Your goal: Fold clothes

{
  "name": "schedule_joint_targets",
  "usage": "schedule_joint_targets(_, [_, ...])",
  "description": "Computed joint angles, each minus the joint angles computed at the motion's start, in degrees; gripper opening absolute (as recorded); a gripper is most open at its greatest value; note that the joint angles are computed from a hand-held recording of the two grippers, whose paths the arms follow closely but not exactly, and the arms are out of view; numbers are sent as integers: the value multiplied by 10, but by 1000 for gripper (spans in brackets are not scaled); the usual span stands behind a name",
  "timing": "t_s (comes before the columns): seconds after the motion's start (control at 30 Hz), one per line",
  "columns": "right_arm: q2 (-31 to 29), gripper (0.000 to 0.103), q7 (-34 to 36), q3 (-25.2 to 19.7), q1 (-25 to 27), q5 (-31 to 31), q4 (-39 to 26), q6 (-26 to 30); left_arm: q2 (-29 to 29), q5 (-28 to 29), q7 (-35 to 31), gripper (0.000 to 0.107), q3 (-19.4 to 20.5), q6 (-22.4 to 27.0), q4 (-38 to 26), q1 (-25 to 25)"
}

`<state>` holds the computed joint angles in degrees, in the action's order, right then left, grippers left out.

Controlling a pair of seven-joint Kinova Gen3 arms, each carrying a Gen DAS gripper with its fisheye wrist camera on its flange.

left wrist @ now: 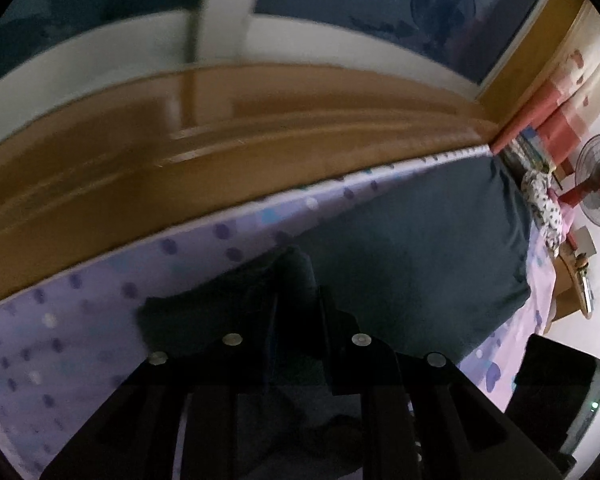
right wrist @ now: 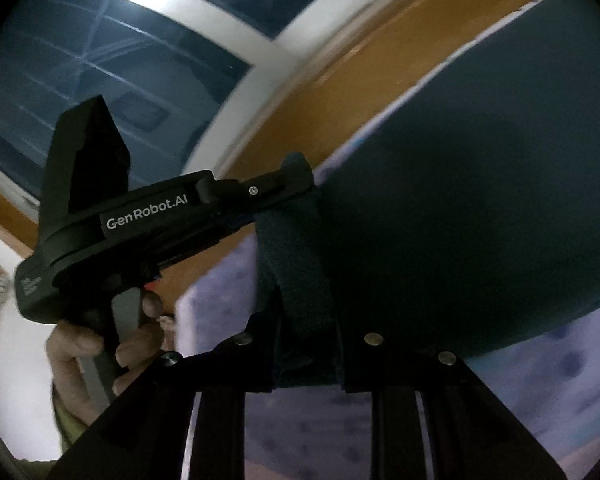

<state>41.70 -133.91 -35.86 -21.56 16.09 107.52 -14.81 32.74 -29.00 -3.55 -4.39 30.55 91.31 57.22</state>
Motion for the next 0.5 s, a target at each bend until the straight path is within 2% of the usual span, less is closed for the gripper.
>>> schedule_joint_targets(0.13, [-17,30,20,49,-33,-31,-19,67,33,18,-24,22,15,-17,-23,-17])
schedule_joint_targets(0.23, [-26,36,54,49,-27,-36,-22,90,34,25,-29,22,1,-19,-26,-5])
schedule_joint_targets(0.3, [-41,43,77,50,-21,-39,-17,100,20,22,-21,22,-13,-22,-13,8])
schedule_joint_targets(0.37, [-65,43,105,64,-26,-41,-5,102,3,12,0,22,-31,-20,1,29])
schedule_joint_targets(0.43, [-85,43,136,98,-55,-46,2,101,-15,-10,36,22,-49,-6,10,55])
schedule_joint_targets(0.5, [-98,43,172,99,-62,-38,10,97,-30,-38,74,22,-58,15,16,77])
